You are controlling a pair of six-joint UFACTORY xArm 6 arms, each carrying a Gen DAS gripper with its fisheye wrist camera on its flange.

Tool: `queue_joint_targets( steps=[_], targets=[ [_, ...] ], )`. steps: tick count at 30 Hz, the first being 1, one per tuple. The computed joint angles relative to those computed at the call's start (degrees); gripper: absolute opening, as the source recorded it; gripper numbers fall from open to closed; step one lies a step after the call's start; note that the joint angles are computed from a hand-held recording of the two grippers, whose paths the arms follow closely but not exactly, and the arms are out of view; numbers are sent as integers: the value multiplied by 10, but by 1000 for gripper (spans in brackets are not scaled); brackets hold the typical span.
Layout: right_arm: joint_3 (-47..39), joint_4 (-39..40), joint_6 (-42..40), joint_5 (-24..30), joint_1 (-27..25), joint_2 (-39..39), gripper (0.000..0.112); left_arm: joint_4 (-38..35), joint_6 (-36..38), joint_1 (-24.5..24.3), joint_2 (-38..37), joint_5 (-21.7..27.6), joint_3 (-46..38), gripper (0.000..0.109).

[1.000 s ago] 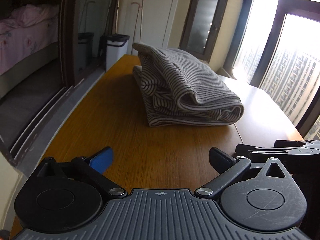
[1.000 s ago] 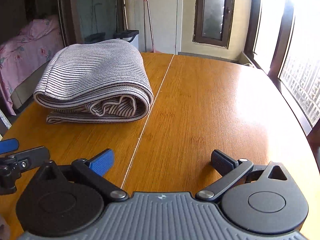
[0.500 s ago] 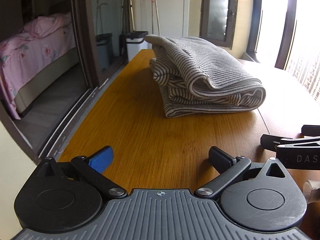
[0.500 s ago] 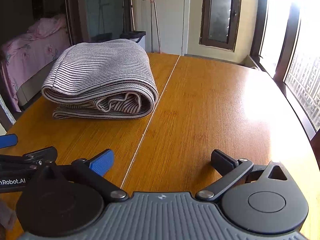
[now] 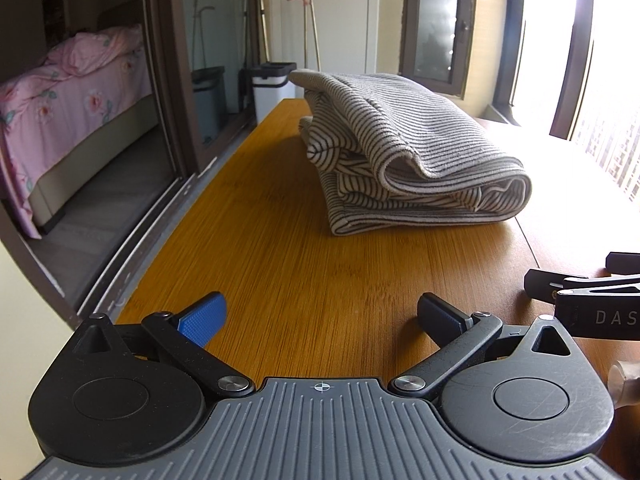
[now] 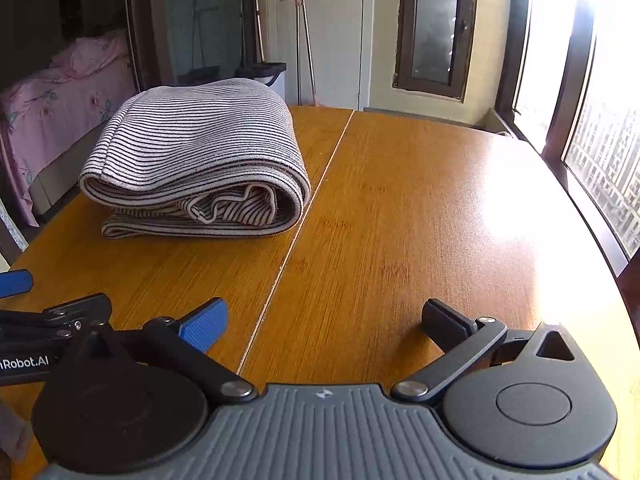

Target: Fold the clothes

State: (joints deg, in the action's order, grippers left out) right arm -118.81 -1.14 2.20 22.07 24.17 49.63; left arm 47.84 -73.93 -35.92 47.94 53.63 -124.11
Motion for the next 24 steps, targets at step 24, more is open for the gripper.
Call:
queue_joint_targets(
  steps=[24],
  targets=[
    [-25, 159, -206, 28, -3, 9, 103, 4, -6, 5, -14, -4, 20, 103]
  ],
)
